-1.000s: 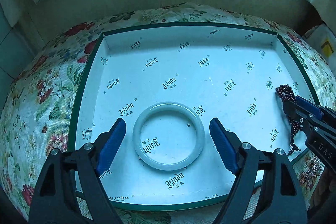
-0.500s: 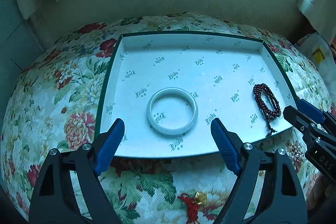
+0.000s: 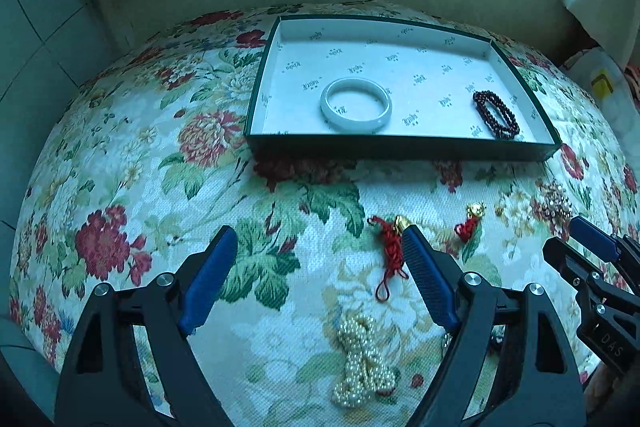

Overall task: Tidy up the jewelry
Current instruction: 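Move the right gripper to the black cord pendant and grasp it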

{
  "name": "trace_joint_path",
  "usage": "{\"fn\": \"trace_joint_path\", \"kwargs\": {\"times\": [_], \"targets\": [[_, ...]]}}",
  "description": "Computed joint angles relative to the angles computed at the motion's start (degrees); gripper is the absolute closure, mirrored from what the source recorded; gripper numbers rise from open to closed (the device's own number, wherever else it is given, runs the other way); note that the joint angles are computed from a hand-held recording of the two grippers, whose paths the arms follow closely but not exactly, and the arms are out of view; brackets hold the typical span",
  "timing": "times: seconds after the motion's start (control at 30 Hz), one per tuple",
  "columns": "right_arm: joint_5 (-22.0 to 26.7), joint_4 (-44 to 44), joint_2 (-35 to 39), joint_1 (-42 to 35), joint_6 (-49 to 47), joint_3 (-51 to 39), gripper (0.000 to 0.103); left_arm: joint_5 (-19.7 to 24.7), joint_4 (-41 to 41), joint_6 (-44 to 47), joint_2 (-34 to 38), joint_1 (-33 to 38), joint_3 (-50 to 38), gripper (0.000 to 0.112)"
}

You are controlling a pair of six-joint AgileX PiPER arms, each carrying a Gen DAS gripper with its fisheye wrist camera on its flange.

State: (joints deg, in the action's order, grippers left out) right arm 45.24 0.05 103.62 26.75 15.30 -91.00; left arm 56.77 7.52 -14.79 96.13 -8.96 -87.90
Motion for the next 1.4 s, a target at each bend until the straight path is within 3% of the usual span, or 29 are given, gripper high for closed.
{"fn": "trace_joint_path", "kwargs": {"times": [0.1, 0.23, 0.63, 0.8, 0.9, 1.2, 1.27, 1.3, 1.4], "targets": [[-0.37, 0.73, -2.29, 1.64, -1.67, 3.66, 0.068, -0.51, -0.24, -0.39, -2.78, -0.12, 4.26, 0.030], [-1.41, 1.95, -4.61, 4.03, -3.36, 8.00, 0.075, -1.06, -0.64, -0.86, -5.42, -0.33, 8.69, 0.030], [-1.69, 4.78, -4.65, 6.53, -5.98, 11.28, 0.077, -1.34, 0.54, -2.87, -10.42, -1.55, 15.41, 0.030], [-1.66, 3.28, -3.58, 7.02, -4.63, 11.12, 0.077, -1.27, 0.50, -2.78, -10.75, -1.58, 16.32, 0.030], [-2.00, 1.57, -3.43, 7.38, -3.43, 11.35, 0.085, -1.23, 0.40, -2.68, -10.83, -1.77, 16.59, 0.030], [-3.33, -2.24, -5.41, 4.44, 1.41, 13.32, 0.086, -1.75, -0.93, -1.50, -10.54, -1.87, 17.00, 0.030], [-3.51, -2.29, -5.77, 3.39, 1.68, 13.83, 0.086, -2.08, -2.02, -0.77, -10.15, -1.51, 17.04, 0.034], [-3.62, -2.44, -5.87, 2.96, 1.96, 14.06, 0.086, -2.13, -2.72, -0.29, -9.77, -1.30, 16.94, 0.042], [-3.92, -2.29, -6.40, 1.75, 2.17, 14.91, 0.086, -2.36, -3.27, 0.04, -8.94, -1.15, 17.06, 0.044]]}}
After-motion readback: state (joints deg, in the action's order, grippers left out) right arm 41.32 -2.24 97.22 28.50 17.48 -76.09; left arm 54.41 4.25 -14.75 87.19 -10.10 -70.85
